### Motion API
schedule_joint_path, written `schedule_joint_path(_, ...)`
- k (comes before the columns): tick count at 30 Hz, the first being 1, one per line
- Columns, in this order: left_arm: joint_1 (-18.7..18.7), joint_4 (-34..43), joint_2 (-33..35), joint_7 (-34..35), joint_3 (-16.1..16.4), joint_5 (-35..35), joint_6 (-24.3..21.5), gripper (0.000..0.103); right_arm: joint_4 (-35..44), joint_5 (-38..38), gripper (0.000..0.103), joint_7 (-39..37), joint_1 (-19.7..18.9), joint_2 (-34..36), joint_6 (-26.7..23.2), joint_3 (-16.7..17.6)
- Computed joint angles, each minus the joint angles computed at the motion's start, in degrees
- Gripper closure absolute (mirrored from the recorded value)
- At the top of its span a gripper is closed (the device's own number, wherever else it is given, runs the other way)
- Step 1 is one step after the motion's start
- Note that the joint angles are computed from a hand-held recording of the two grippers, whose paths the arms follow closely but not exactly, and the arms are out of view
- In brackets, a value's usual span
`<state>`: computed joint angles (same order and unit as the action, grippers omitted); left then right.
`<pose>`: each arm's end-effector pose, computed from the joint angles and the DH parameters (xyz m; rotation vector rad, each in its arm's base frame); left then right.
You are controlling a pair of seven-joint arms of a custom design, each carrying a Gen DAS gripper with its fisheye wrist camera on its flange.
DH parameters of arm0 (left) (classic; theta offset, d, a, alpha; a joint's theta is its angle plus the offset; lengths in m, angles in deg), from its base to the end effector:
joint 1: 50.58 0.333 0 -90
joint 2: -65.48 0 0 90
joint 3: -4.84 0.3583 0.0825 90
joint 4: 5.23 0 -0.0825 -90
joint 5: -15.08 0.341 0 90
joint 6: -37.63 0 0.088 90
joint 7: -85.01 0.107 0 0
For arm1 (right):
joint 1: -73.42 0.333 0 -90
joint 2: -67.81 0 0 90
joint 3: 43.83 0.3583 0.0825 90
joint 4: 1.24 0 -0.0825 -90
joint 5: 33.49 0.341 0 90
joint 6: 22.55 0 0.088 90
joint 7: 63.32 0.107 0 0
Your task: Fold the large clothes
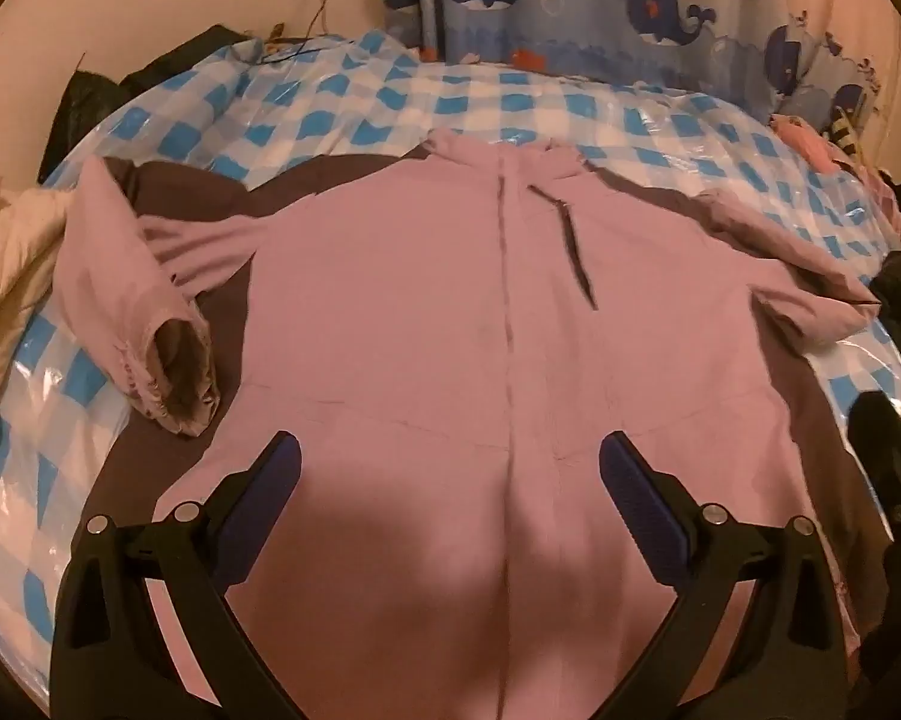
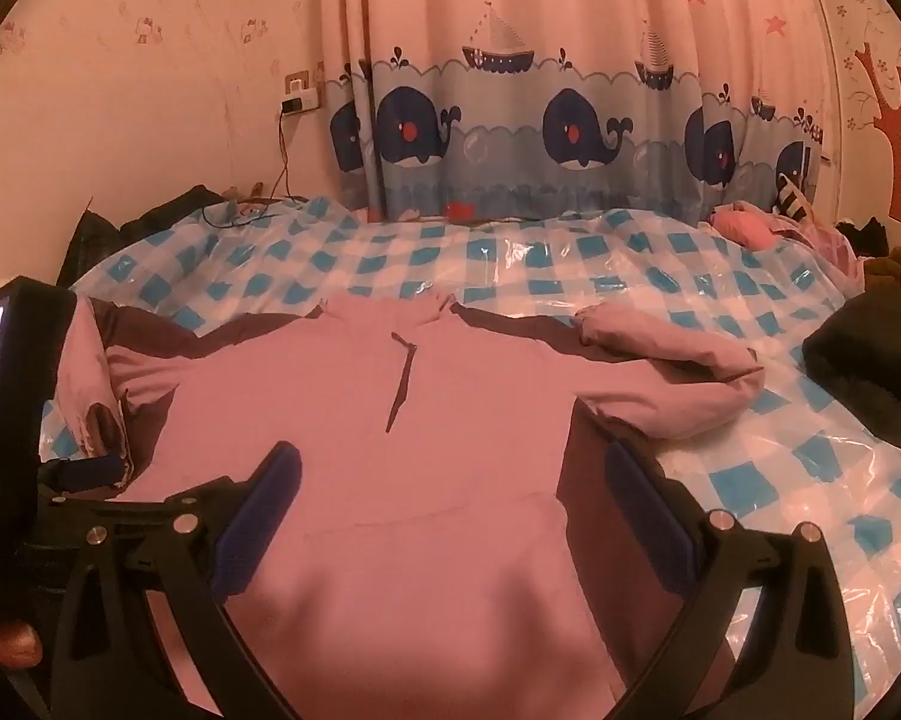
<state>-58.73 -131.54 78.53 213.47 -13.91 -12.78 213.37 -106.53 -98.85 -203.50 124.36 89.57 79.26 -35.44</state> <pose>0.5319 -0.2156 0.4222 -1.2228 2.4194 -0.8236 0.3796 0.4662 0.3995 -0.9885 2.1502 -1.2036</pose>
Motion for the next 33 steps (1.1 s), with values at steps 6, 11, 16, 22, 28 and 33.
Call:
schedule_joint_path(6, 0.38, 0.78, 0.96, -0.56, -0.04, 0.71, 0.74, 0.007, -0.91, -0.04, 0.006, 1.00, -0.66, -0.34, 2.57, 0.02)
schedule_joint_path(11, 5.91, 0.59, 2.27, 4.89, -6.61, -3.05, 3.72, 0.007, 0.02, 0.06, 0.006, -2.30, 0.17, -0.84, -0.85, 0.17)
schedule_joint_path(16, 2.77, 2.76, 2.92, 2.79, -2.43, -1.96, 0.37, 0.007, -2.74, 1.61, 0.006, -12.61, -1.59, -4.86, -5.47, 0.38)
schedule_joint_path(22, -0.86, 1.85, 3.57, 0.81, 0.40, 2.36, 2.13, 0.007, -14.38, 6.00, 0.006, -26.86, -14.09, -13.59, 7.44, -0.93)
schedule_joint_path(28, -2.87, 0.67, 3.70, -2.25, 2.22, 6.69, 3.41, 0.007, -14.28, 10.58, 0.006, -43.72, -24.66, -9.64, 14.78, -4.49)
schedule_joint_path(33, -4.97, 0.56, 3.88, -5.69, 5.10, 10.65, 4.09, 0.007, -9.61, 16.91, 0.006, -52.97, -30.42, -2.73, 14.77, -7.79)
